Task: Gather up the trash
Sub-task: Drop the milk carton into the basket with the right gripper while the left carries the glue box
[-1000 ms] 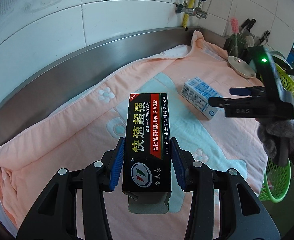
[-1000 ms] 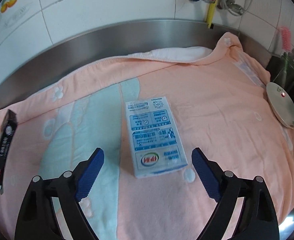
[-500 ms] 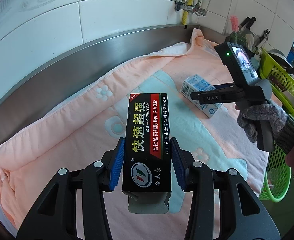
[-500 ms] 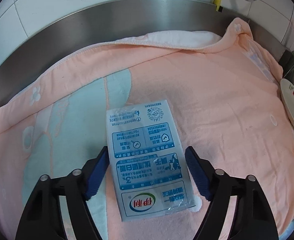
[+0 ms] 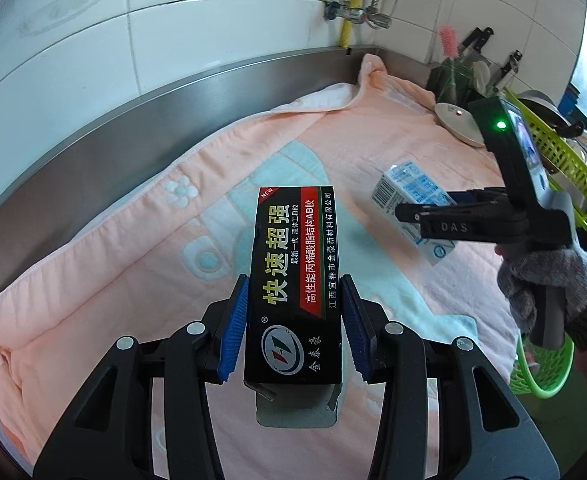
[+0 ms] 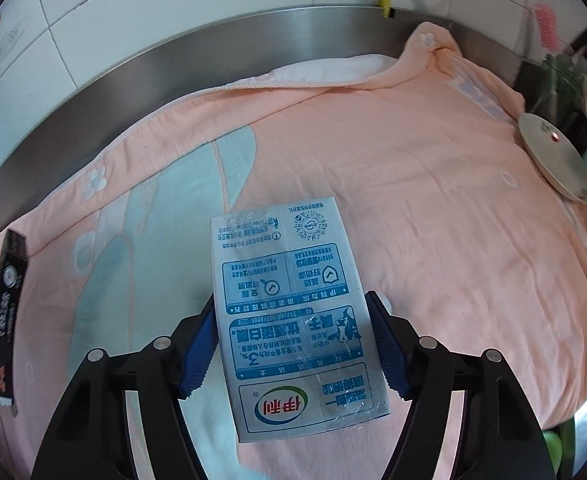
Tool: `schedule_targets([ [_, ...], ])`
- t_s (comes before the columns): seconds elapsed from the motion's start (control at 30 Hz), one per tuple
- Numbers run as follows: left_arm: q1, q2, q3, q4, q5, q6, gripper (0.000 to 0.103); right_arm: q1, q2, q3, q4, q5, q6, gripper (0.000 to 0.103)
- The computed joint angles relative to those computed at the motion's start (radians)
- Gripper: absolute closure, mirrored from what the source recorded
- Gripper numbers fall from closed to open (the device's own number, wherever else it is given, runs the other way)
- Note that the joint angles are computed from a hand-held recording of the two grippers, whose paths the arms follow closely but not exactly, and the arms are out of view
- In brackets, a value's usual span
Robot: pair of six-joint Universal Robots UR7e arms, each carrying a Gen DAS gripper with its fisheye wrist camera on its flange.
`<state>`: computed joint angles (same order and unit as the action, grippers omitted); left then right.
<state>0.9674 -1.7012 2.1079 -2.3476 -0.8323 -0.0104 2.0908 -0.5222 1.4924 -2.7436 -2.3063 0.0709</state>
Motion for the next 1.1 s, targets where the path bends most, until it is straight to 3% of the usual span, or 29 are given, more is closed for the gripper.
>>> schedule_targets([
  [0.27,-0.068,-0.009,0.038,0.012,-0.054,0.017,0.059,0.064,-0.159,0.278,-0.126,-0.075,0.144,0.036],
  [0.5,-0.152,-0.015,0.085,0.027,-0.117,0.021,0.059,0.113,-0.327,0.527,-0.140,-0.183,0.381,0.036],
  [0.83,-0.261,0.007,0.147,0.030,-0.182,-0.007,0.059,0.117,-0.606,0.800,0.143,-0.303,0.798,0.036],
  [1.1,-0.327,0.066,0.172,0.007,-0.209,-0.024,0.059,0.064,-0.742,0.905,0.188,-0.332,0.860,0.035],
])
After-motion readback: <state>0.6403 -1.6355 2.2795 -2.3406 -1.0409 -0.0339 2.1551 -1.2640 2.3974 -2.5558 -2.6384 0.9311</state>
